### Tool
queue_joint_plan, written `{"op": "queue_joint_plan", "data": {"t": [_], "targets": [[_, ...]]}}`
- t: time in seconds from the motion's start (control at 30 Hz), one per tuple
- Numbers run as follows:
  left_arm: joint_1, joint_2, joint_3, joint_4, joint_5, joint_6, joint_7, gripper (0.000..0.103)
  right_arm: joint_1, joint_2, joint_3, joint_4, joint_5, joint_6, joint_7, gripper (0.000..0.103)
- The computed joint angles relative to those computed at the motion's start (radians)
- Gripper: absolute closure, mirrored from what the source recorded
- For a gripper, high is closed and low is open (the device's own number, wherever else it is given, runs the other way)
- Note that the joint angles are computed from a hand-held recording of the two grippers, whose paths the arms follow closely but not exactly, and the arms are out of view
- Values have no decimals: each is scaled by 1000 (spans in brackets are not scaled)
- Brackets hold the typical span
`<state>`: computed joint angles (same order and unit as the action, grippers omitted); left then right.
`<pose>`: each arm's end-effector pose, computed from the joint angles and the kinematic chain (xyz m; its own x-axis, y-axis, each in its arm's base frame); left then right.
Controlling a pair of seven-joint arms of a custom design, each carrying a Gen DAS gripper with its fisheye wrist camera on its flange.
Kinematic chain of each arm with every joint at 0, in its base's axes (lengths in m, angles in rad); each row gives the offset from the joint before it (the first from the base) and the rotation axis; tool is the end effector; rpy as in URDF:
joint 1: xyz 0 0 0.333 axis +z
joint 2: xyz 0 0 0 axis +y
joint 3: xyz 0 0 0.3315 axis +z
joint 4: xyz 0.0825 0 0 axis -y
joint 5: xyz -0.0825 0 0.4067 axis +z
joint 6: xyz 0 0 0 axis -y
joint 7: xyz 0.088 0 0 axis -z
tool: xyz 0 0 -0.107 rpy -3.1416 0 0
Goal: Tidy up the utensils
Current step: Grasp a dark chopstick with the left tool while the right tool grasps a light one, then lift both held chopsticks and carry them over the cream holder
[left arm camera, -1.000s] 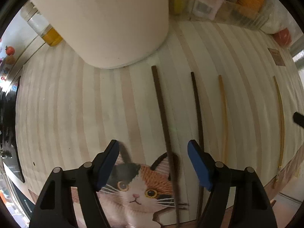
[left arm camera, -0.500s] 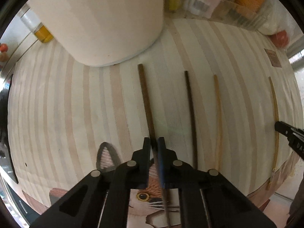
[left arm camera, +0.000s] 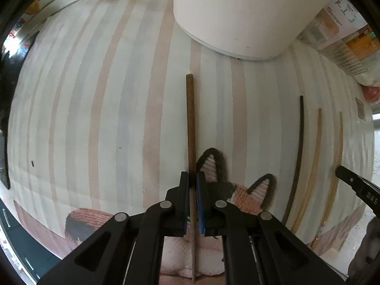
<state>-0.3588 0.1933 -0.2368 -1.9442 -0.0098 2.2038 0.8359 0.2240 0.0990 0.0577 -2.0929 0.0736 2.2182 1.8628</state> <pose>0.5216 -0.3473 0.3961 0.1488 -0.9850 0.0873 -0.9884 -0.1508 -0.0170 0.5609 0.1643 0.3807 -0.0540 -0.9961 -0.0699 -0.9985 0.0544 -0.0050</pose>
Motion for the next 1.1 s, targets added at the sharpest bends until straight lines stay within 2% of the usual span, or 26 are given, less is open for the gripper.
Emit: {"op": "queue_joint_plan", "data": {"t": [0.1,0.2,0.37,0.47,0.6,0.67,0.77,0.93,1.1], "targets": [[19,-14,-4,-25,-50,15,65,93,-4,51,1,76,10,-69,-14,95],[15,-2,-7,-18,-49,12,91,88,-6,119,0,168,-15,-109,-19,95],[-11,47,-6,44,-14,-25,78,86,9,214,4,291,-87,-166,-11,94],[-25,69,-3,63,3,-31,63,86,25,242,10,319,-110,-165,20,94],[-50,108,5,110,44,-33,30,90,39,275,6,349,-163,-118,37,95],[-58,114,9,119,64,-32,21,99,37,291,8,370,-161,-105,41,96],[-60,116,14,127,66,-13,6,99,21,293,16,371,-126,-76,29,96],[-54,59,18,78,91,43,-19,99,-23,197,23,287,-38,0,-38,96],[-48,-4,15,39,136,57,-46,99,-30,139,23,259,16,52,-84,96]]}}
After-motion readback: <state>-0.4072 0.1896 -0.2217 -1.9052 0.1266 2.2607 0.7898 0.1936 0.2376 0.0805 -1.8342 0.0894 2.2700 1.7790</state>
